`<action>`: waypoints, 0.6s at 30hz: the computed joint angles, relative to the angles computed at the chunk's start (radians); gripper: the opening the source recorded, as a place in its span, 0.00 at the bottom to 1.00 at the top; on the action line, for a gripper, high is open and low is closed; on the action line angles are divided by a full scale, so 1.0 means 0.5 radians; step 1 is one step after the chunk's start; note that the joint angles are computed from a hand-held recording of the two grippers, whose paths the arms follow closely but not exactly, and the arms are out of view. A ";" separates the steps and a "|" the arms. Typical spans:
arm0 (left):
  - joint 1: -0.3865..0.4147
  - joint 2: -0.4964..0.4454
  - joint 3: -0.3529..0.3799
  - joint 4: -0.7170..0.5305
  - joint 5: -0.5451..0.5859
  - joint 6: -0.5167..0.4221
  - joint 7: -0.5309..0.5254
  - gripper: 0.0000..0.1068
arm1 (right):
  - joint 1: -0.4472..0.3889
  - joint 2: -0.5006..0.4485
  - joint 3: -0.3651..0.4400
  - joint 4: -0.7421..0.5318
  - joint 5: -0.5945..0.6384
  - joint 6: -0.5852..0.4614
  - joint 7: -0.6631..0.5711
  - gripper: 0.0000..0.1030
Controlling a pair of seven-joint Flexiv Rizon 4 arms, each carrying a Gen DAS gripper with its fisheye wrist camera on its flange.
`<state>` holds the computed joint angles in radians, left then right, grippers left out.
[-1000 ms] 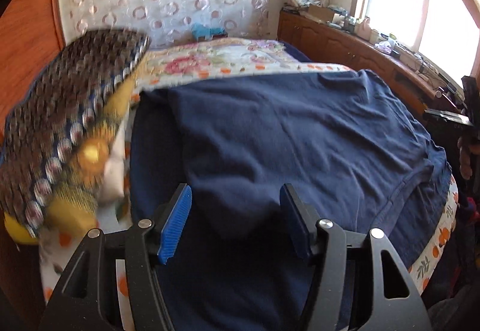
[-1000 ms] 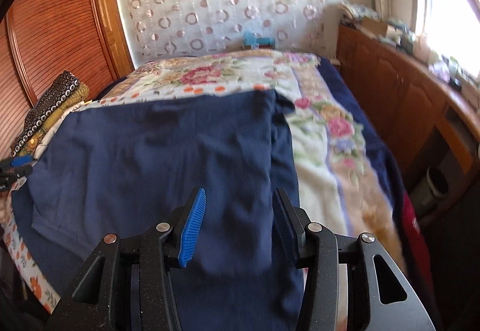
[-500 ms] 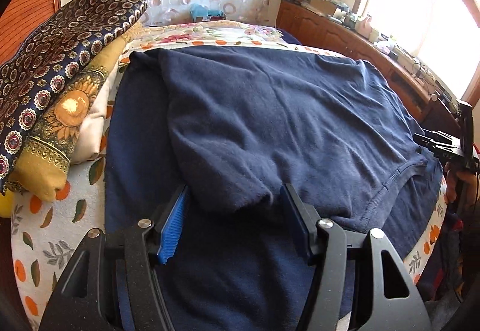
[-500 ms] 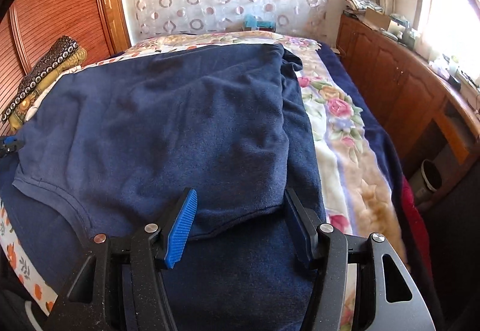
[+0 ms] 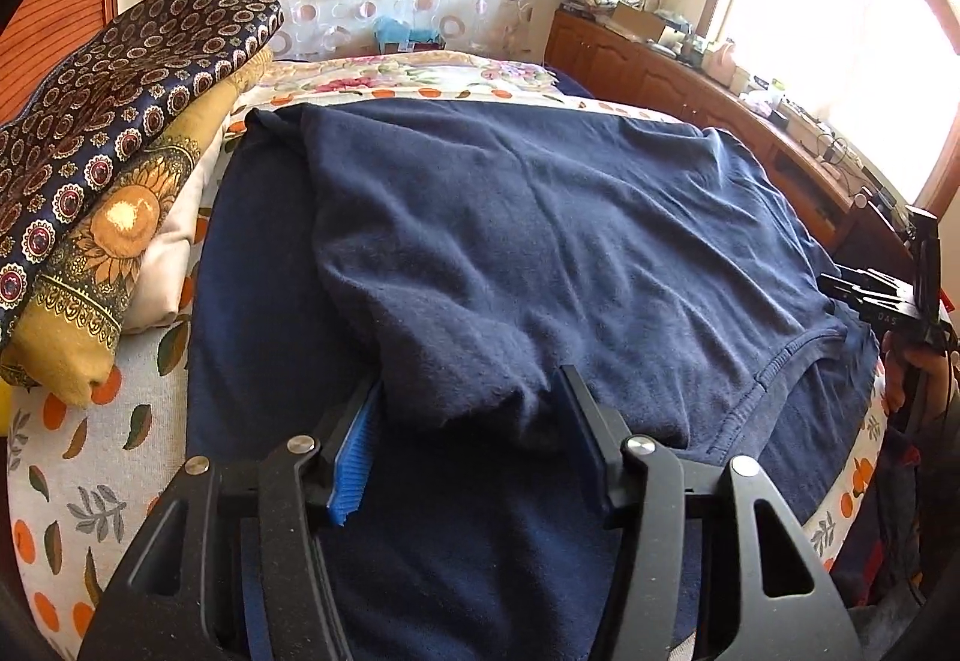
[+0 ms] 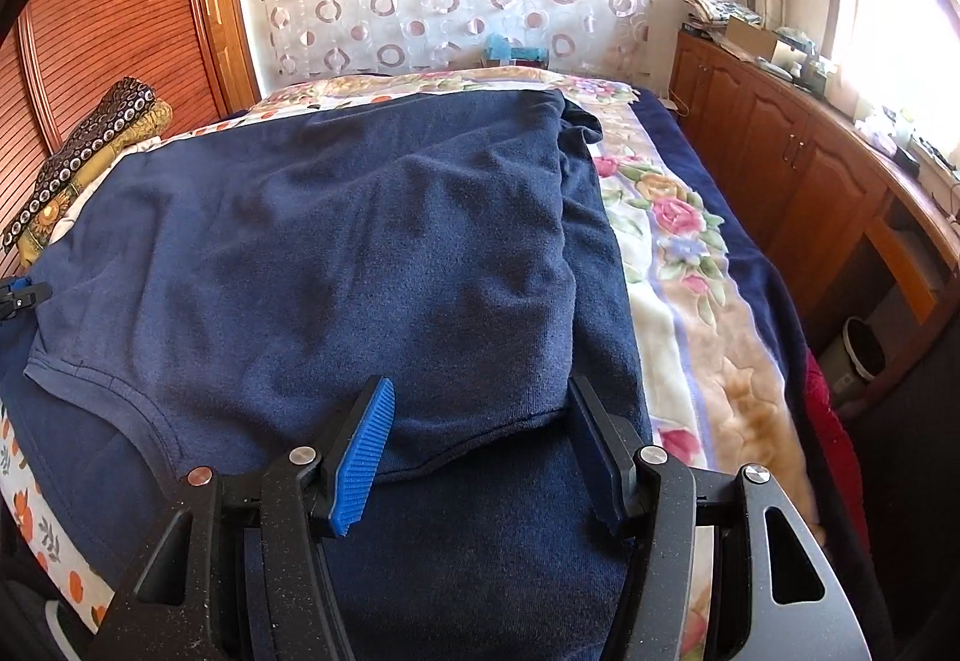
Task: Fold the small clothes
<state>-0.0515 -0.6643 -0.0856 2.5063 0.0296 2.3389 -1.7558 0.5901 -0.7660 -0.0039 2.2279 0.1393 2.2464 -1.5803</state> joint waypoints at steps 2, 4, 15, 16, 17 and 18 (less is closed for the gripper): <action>0.000 0.002 0.001 0.000 0.000 -0.002 0.000 0.53 | 0.002 0.005 0.000 0.006 0.005 0.002 -0.001 0.59; -0.016 0.004 0.010 0.001 -0.014 -0.001 0.007 0.51 | 0.003 0.006 0.000 0.008 0.007 0.003 -0.003 0.59; -0.005 0.042 0.004 0.019 0.006 0.009 0.026 0.19 | -0.037 0.036 0.032 0.016 -0.064 -0.035 -0.009 0.52; 0.021 0.041 -0.008 0.024 0.032 0.016 0.012 0.15 | -0.053 0.045 0.042 0.020 -0.101 -0.053 -0.016 0.47; 0.048 0.048 -0.020 0.028 0.062 0.014 0.004 0.15 | -0.021 0.056 0.015 0.020 -0.086 -0.074 -0.033 0.39; 0.043 0.055 -0.016 0.029 0.063 0.014 0.008 0.14 | -0.001 0.071 -0.003 0.022 -0.071 -0.091 -0.040 0.34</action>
